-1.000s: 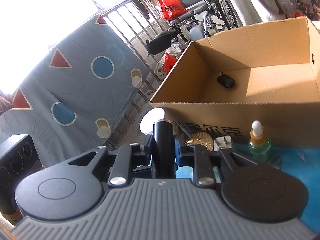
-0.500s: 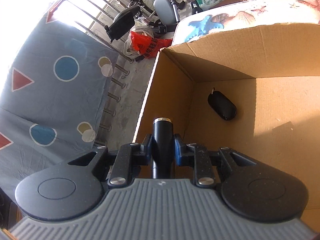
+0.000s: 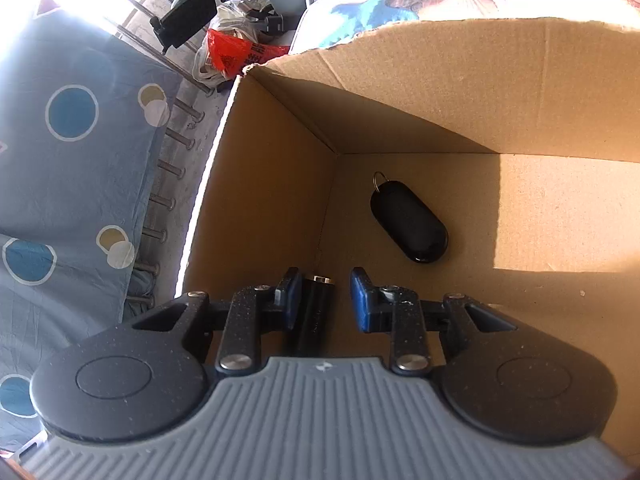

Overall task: Organize rigid objects
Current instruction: 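Carry the black tube into the cardboard box and open the right gripper, then lower the right gripper onto the green-and-yellow tube in the pink bowl and close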

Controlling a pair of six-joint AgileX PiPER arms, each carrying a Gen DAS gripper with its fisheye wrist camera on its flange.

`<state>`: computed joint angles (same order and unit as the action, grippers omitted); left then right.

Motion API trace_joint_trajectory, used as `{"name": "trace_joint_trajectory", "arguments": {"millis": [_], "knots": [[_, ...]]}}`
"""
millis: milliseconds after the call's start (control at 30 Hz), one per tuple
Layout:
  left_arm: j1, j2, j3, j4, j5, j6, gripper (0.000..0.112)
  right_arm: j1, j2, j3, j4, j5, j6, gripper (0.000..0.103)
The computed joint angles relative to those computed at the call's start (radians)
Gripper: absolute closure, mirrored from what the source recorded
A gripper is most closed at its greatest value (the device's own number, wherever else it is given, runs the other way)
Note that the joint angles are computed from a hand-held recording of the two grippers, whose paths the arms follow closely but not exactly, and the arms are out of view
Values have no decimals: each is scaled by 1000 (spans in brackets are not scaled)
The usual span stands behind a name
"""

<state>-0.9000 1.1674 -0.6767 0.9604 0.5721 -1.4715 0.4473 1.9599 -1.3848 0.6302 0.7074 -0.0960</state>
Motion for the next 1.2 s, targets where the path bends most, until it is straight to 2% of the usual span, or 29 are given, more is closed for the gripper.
{"name": "trace_joint_trajectory", "arguments": {"millis": [133, 267, 400, 533, 633, 700, 867, 1100, 1200], "knots": [[-136, -90, 71, 58, 86, -118, 55, -41, -194, 165, 116, -11, -159, 76], [-296, -138, 145, 112, 152, -252, 47, -133, -451, 374, 265, 29, -379, 76], [-396, -113, 206, 151, 113, -391, 47, -283, -739, 621, 373, 134, -550, 76], [-428, 20, 223, 204, 29, -497, 52, -457, -923, 852, 414, 288, -635, 75], [-440, 107, 216, 230, -18, -534, 65, -535, -929, 1007, 455, 334, -699, 75], [-426, 161, 203, 221, -41, -511, 73, -560, -902, 1106, 492, 322, -754, 75], [-439, 262, 139, 155, 14, -418, 92, -520, -770, 1195, 595, 251, -849, 75], [-436, 308, 107, 104, 4, -370, 95, -435, -682, 1167, 615, 181, -823, 75], [-410, 325, 94, 80, -16, -335, 95, -367, -622, 1147, 667, 123, -833, 75]]}}
